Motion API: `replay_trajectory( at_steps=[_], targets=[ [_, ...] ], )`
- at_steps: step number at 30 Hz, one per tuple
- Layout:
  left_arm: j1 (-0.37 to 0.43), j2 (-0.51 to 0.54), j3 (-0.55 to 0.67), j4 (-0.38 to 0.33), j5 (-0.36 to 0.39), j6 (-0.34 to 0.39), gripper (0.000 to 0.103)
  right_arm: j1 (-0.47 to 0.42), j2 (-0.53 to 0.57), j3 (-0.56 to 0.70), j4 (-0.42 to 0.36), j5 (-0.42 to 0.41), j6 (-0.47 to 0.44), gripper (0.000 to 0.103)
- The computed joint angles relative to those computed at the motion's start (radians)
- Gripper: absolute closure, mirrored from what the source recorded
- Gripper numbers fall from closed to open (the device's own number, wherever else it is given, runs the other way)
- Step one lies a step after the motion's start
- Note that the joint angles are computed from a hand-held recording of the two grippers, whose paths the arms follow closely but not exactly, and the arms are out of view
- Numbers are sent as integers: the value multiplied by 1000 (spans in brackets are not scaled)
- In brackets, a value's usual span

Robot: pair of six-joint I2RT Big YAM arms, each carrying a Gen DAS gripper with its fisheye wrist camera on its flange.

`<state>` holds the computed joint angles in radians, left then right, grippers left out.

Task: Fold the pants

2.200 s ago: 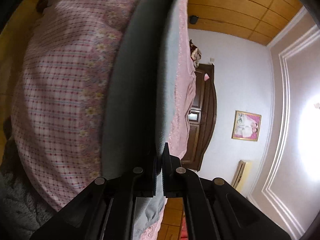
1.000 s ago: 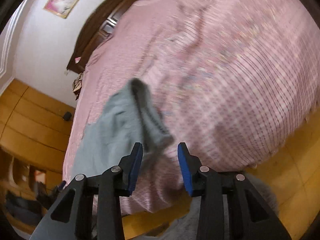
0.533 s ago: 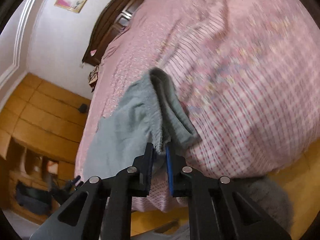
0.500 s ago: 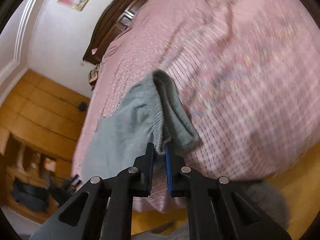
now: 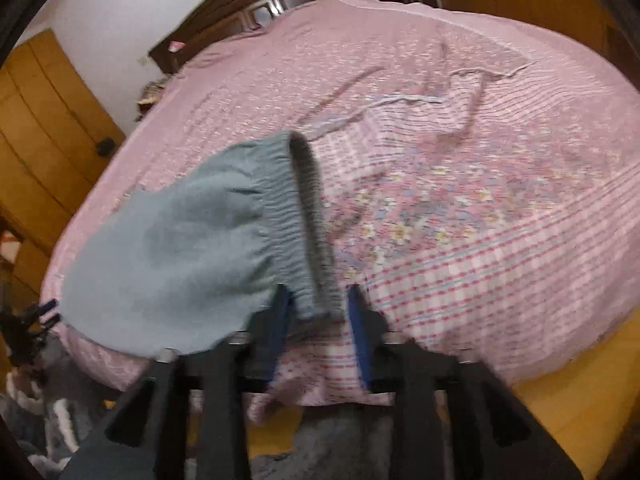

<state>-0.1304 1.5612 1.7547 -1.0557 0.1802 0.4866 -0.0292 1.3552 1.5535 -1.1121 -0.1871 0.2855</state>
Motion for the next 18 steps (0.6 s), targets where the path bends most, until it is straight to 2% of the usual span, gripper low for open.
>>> replay_trajectory(
  at_steps=[2,4,5,7,9,10,12,14,16,18],
  targets=[
    [14,-4,3,-6,-2,-16,61,8,-13,6,6,23,11,68],
    [33,-5,13,-14,1,-31,60,33,-40,-3,17,120,8,65],
    [45,-6,18,-21,11,-40,57,60,-40,25,1,214,-5,63],
    [69,-8,27,-30,31,-38,49,107,-22,87,-53,374,-22,41],
    [90,-15,24,-23,32,-21,47,159,11,172,-96,487,-47,37],
    [102,-17,23,-19,22,-10,46,179,23,194,-99,505,-70,37],
    [122,-13,32,-27,13,7,44,254,73,290,-139,558,-149,36],
    [140,-9,43,-44,19,24,43,331,112,341,-141,615,-240,36],
    [155,-5,59,-58,16,67,42,420,154,375,-107,659,-343,36],
    [156,-15,49,-38,-13,144,40,526,201,406,-33,717,-475,36]
  ],
)
